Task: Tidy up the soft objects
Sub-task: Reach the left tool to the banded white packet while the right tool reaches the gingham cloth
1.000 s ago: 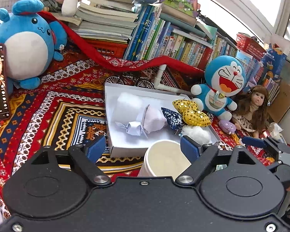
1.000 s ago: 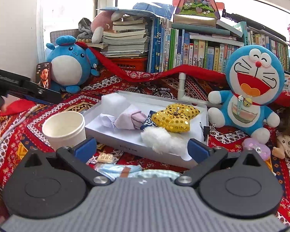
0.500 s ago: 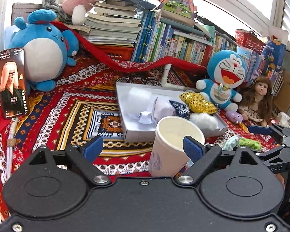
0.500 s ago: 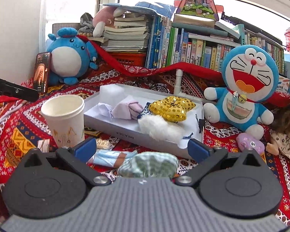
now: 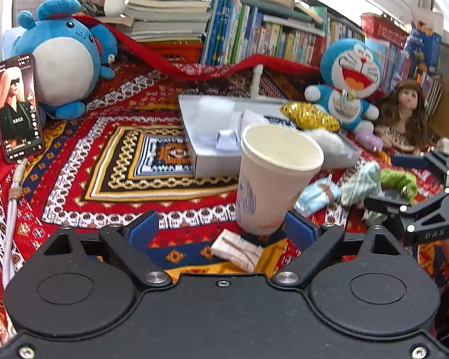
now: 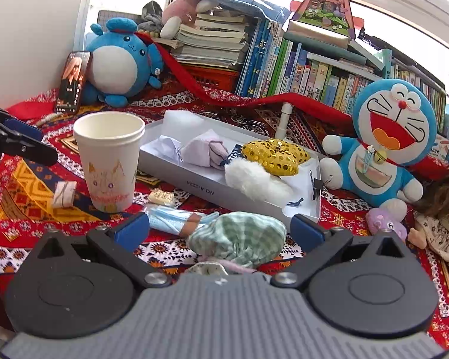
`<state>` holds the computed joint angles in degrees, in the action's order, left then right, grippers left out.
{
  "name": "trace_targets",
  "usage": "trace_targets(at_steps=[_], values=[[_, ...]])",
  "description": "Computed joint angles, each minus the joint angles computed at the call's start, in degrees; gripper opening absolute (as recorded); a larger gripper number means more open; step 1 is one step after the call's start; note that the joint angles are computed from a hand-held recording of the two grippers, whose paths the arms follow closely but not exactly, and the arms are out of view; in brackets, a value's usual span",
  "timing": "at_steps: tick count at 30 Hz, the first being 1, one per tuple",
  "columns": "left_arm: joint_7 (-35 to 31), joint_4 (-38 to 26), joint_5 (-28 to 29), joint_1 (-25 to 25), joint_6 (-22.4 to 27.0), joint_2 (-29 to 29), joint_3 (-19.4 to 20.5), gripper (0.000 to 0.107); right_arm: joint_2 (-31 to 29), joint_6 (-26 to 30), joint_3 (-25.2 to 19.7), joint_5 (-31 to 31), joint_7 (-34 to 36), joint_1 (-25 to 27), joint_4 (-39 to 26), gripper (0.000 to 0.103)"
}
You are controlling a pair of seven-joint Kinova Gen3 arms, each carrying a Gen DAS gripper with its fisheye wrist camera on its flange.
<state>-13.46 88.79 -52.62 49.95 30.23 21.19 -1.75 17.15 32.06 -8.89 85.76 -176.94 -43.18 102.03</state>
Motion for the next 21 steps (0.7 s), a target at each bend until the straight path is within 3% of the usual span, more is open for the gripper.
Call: trace_targets(at_steps=[21], values=[[-6.8, -2.4, 4.2, 1.8, 1.6, 4.2, -0.3, 0.087, 2.3, 2.2, 1.2, -3.2, 4.6, -1.8, -1.4, 0.103]])
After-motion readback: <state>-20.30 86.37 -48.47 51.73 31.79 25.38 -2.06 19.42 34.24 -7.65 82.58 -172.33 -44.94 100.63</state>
